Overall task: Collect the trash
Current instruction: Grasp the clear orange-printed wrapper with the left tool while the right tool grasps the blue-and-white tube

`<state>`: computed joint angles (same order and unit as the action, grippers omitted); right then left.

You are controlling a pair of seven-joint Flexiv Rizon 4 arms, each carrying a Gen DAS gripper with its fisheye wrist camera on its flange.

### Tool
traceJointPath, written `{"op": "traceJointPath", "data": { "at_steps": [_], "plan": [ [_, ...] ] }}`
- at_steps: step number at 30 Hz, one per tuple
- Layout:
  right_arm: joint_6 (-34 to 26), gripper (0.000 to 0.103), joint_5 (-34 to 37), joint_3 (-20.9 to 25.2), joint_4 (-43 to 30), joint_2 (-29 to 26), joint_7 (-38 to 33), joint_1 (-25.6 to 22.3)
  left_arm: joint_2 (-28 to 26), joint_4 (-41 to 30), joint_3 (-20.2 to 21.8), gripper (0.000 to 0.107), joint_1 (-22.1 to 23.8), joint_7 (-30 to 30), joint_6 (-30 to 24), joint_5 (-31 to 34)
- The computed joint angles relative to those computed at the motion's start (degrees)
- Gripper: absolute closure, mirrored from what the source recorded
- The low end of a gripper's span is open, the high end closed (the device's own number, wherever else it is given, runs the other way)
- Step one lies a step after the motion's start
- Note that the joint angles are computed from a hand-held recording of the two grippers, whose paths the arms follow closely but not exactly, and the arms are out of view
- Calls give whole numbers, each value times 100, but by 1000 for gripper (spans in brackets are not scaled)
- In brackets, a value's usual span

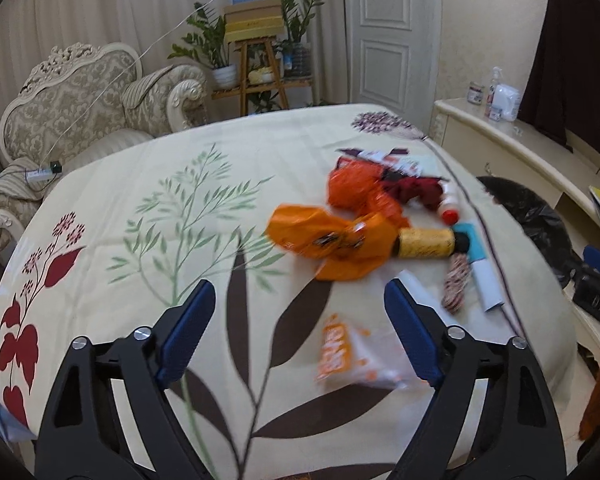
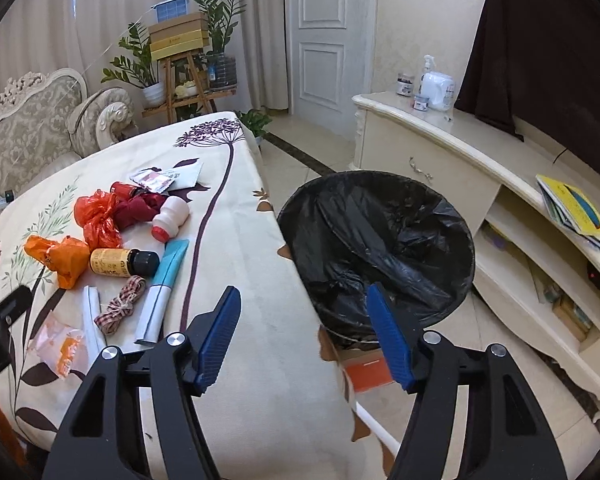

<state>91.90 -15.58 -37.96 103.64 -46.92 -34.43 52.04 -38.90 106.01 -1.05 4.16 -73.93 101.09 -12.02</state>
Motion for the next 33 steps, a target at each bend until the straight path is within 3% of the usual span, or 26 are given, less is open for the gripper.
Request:
{"op": "traceJointPath", "data": {
  "at_steps": [8, 10, 14, 23, 26, 28, 33],
  "plan": [
    [-45, 38, -89, 120, -47, 35, -56, -30, 73, 214, -670, 28, 578, 99, -54, 144],
    [-58, 38, -108, 149, -55, 46, -54, -55, 103, 269, -978, 25, 812, 173, -59, 256],
    [-43, 38, -133, 136, -28, 62, -20, -28, 71, 288, -1181, 17, 909, 262, -120, 349],
    [48, 36, -41, 65, 116, 126, -73, 135, -97, 223, -1145, 15, 802, 606, -270, 399],
    [60, 35, -24, 81, 115, 126, -108, 159, -101, 271, -1322, 31, 1009, 736, -311, 429],
    [58, 35, -20, 139, 83, 115, -140, 129, -132, 350, -1811, 43, 1465, 886, -418, 438],
    [-10, 35, -99, 321, -37, 90, -207, 22, -313, 545, -2909, 51, 2494, 1217, -420, 452]
  ]
}}
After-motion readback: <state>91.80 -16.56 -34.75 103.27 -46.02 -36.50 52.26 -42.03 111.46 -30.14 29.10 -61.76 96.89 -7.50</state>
